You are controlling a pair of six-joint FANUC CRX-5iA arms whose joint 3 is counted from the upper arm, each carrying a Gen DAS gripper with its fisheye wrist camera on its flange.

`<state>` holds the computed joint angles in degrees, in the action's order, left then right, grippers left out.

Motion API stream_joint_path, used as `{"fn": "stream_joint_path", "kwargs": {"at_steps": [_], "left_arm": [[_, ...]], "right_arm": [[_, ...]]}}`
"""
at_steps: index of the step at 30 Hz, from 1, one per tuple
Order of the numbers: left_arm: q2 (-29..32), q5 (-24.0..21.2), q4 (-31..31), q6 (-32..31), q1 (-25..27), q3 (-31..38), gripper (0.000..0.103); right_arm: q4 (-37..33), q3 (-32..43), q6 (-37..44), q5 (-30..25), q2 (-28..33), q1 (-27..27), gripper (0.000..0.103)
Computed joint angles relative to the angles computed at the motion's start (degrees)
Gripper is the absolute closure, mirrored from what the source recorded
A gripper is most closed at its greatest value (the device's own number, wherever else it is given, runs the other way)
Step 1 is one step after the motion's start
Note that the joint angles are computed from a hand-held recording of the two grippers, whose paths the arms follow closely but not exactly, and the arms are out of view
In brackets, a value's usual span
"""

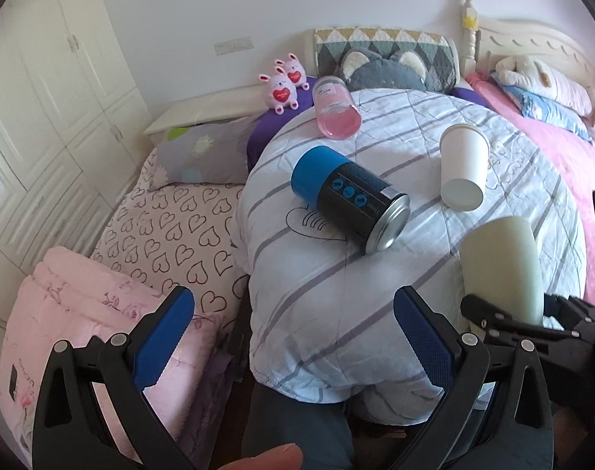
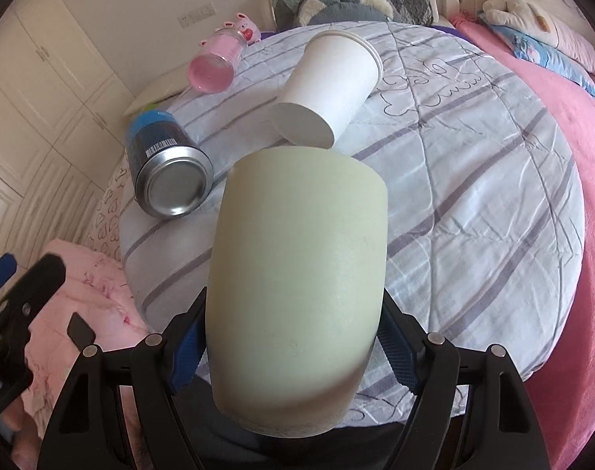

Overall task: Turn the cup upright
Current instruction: 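Lift the green cup with the right gripper, set it beside the can, open, then reach the left gripper to the lying green cup and grasp its body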

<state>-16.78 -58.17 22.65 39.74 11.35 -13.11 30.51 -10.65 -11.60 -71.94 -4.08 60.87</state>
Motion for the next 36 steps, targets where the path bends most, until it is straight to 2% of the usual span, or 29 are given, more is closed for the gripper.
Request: {"fn": "stream_joint_path", "kwargs": {"at_steps": [6, 17, 26, 36], "left_arm": [[-1.70, -0.14, 1.38, -1.11, 0.71, -1.27, 0.000], [-5.41, -2.41, 5.09, -4.07, 2.65, -3.28, 0.000], [-10.27, -5.20, 7.41, -6.15, 3.71, -6.50, 0.000], [-15.46, -8.21, 10.27, -9.68, 5.43, -9.61, 0.000]], "right_arm": [[0.40, 0.62, 0.71, -1.37, 0.86, 0.05, 0.022], [8.15, -0.22, -5.77, -7.55, -1.00, 7.33, 0.018], [12.46, 0.64, -12.37, -20.01, -1.12, 15.71, 0.018], [11.53, 1.29, -17.87, -30.18, -1.86, 22.97, 0.018]]}}
